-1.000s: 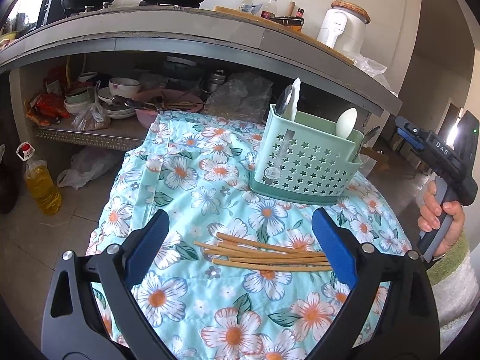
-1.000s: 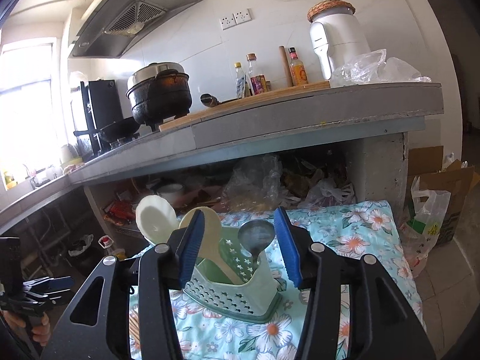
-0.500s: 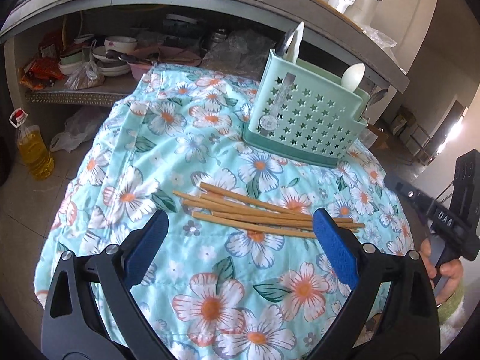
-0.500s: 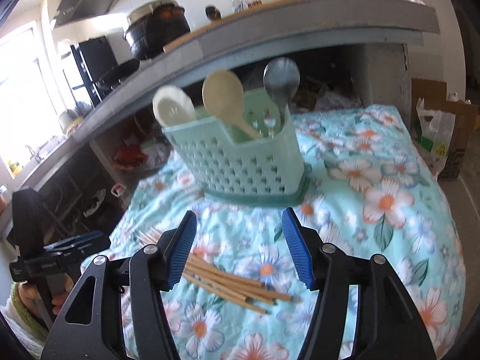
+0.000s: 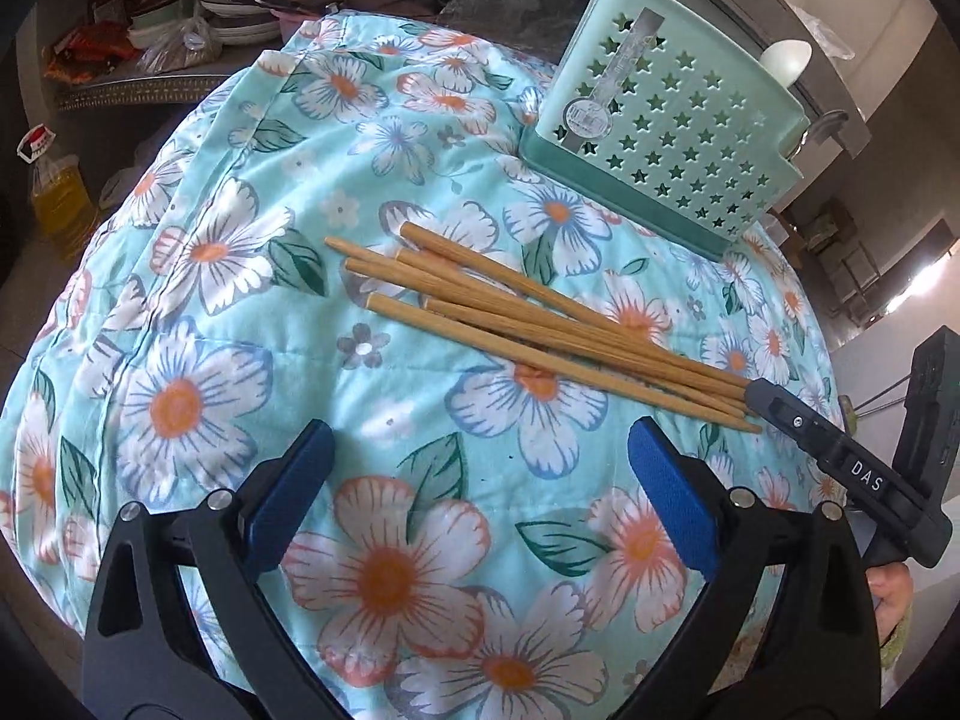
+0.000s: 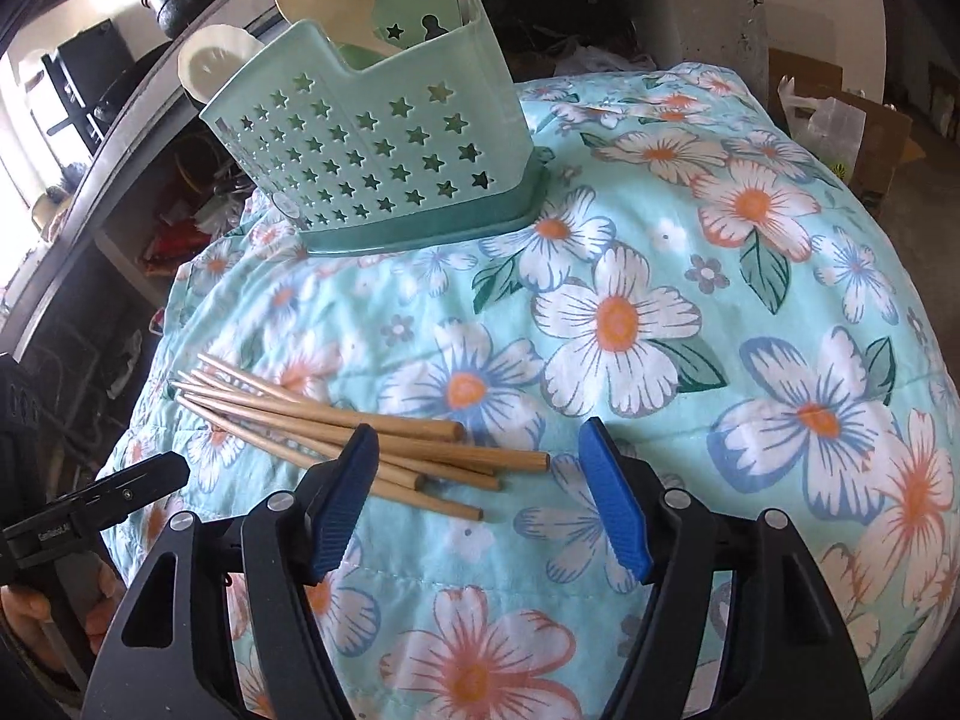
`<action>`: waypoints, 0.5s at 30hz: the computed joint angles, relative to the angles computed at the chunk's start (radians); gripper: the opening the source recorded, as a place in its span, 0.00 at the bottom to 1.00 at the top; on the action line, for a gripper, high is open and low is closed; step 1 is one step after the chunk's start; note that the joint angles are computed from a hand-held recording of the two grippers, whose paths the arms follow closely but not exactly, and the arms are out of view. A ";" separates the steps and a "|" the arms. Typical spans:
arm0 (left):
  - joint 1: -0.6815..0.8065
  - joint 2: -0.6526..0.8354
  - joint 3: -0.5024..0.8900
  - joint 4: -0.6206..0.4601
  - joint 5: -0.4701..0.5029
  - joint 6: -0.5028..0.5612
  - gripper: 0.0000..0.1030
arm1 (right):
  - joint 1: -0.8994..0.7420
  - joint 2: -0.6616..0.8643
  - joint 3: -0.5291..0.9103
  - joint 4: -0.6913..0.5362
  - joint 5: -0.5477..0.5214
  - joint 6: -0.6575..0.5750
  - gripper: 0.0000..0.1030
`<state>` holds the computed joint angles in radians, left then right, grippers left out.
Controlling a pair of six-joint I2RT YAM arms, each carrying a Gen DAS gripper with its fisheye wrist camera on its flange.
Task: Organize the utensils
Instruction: 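Move both tools toward the wooden chopsticks lying on the cushion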
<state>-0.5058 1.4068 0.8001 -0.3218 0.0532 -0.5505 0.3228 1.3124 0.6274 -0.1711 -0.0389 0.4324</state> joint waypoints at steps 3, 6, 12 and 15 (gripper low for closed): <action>0.015 -0.023 -0.032 0.040 0.017 -0.024 0.92 | -0.004 0.004 -0.004 0.014 -0.014 -0.004 0.70; 0.028 -0.043 -0.054 0.061 0.040 -0.051 0.92 | -0.011 0.004 -0.006 0.020 -0.030 -0.006 0.72; 0.087 -0.085 -0.106 0.109 0.123 -0.185 0.92 | -0.029 -0.001 -0.014 0.028 -0.061 -0.005 0.72; 0.091 -0.084 -0.112 0.118 0.132 -0.174 0.92 | -0.031 0.000 -0.015 0.031 -0.064 -0.004 0.73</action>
<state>-0.4149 1.3225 0.6878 -0.2035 0.1855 -0.7245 0.2923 1.3122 0.6123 -0.1396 -0.1030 0.4286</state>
